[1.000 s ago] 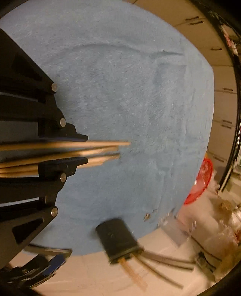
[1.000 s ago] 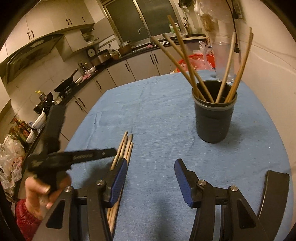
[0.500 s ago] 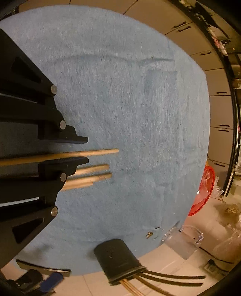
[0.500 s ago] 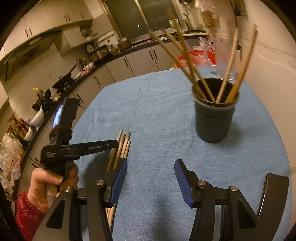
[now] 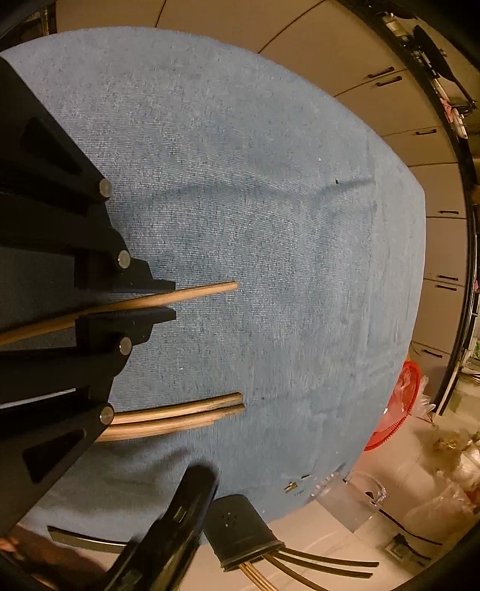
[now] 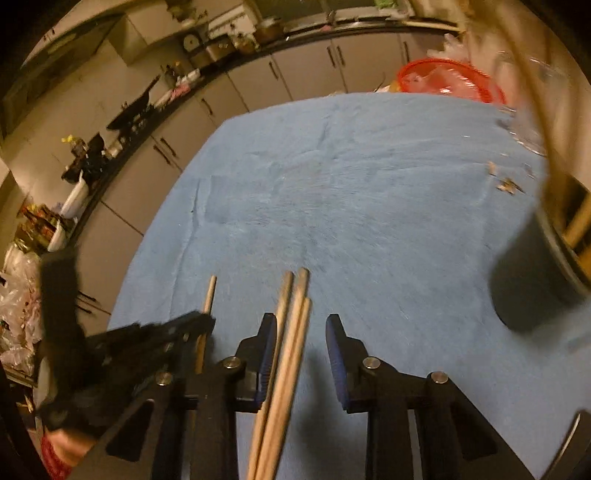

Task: Organize utensils
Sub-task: 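Grasp one chopstick with the left tool while the right tool grasps one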

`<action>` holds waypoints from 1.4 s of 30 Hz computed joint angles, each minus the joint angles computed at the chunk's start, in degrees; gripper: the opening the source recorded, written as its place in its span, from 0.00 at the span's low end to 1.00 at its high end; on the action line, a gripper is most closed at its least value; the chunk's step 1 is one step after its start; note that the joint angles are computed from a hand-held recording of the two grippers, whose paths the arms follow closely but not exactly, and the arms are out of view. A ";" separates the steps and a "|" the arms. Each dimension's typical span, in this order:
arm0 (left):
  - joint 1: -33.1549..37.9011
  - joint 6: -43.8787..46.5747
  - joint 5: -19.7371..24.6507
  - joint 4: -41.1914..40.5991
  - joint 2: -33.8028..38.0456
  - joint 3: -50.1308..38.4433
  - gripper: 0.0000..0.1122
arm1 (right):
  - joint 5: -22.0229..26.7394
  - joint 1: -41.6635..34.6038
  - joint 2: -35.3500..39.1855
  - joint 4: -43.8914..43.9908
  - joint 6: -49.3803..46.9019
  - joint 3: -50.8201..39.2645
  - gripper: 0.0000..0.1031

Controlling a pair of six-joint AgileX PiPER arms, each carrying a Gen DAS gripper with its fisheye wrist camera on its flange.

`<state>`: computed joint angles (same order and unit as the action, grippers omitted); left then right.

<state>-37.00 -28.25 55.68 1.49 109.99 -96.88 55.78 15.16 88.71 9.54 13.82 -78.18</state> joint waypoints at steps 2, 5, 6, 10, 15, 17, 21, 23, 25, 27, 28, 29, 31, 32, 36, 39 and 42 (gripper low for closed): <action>0.55 0.99 -0.55 -0.73 -1.02 1.48 0.09 | 0.72 0.79 3.66 -1.75 1.02 -2.91 0.26; 1.06 2.22 -0.77 -1.47 -1.68 2.30 0.09 | 2.81 1.63 8.71 -4.78 2.93 -7.27 0.22; 1.23 2.60 -0.80 -1.73 -1.68 2.27 0.09 | 2.98 1.61 9.43 -4.84 2.71 -7.93 0.22; 1.95 4.00 -1.02 -2.94 -1.65 2.23 0.08 | 4.48 1.94 12.30 -5.09 2.20 -10.82 0.22; 2.62 5.16 -1.16 -4.21 -1.06 1.53 0.08 | 5.94 4.27 14.59 -8.64 4.42 -13.03 0.21; 2.36 4.88 -0.54 -3.45 -0.41 0.42 0.08 | 7.52 5.47 15.70 -10.63 5.53 -14.76 0.21; 1.06 2.45 1.74 -0.45 2.90 -4.84 0.08 | 11.42 9.37 19.61 -16.06 7.46 -20.26 0.19; 1.06 1.35 1.64 -0.26 3.40 -5.60 0.07 | 11.15 10.29 20.11 -16.80 7.46 -20.78 0.11; 1.53 1.99 -0.37 -1.93 2.93 -4.49 0.06 | 8.68 9.52 19.07 -14.68 7.83 -18.93 0.09; 1.97 2.88 -2.35 -3.92 1.59 -2.26 0.06 | 5.36 7.89 16.55 -11.50 6.99 -15.72 0.08; 2.07 3.23 -3.36 -4.31 0.68 -1.14 0.06 | 3.46 7.54 14.32 -11.24 7.85 -13.42 0.08; 1.97 3.09 -4.69 -4.26 -0.93 0.53 0.06 | 1.30 6.59 11.81 -9.62 6.77 -11.13 0.08; 1.87 2.69 -6.00 -4.13 -3.45 2.20 0.06 | -1.73 6.07 7.59 -7.78 6.18 -7.78 0.08; 1.81 2.62 -6.31 -4.10 -4.56 2.77 0.06 | -3.40 6.22 4.60 -7.58 6.61 -5.80 0.08; 0.04 0.03 -7.93 -1.38 -10.76 5.23 0.06 | -8.82 8.09 -6.14 -9.20 8.07 0.98 0.08; -2.61 -3.55 -8.79 3.29 -15.74 7.11 0.06 | -11.97 11.39 -14.03 -13.57 12.55 5.65 0.08; -4.31 -6.25 -9.36 5.72 -19.40 8.46 0.06 | -12.85 14.77 -19.13 -20.44 19.22 7.98 0.08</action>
<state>-41.32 -34.50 46.32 7.21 90.59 -88.43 42.93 29.93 69.58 -10.90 33.04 -70.20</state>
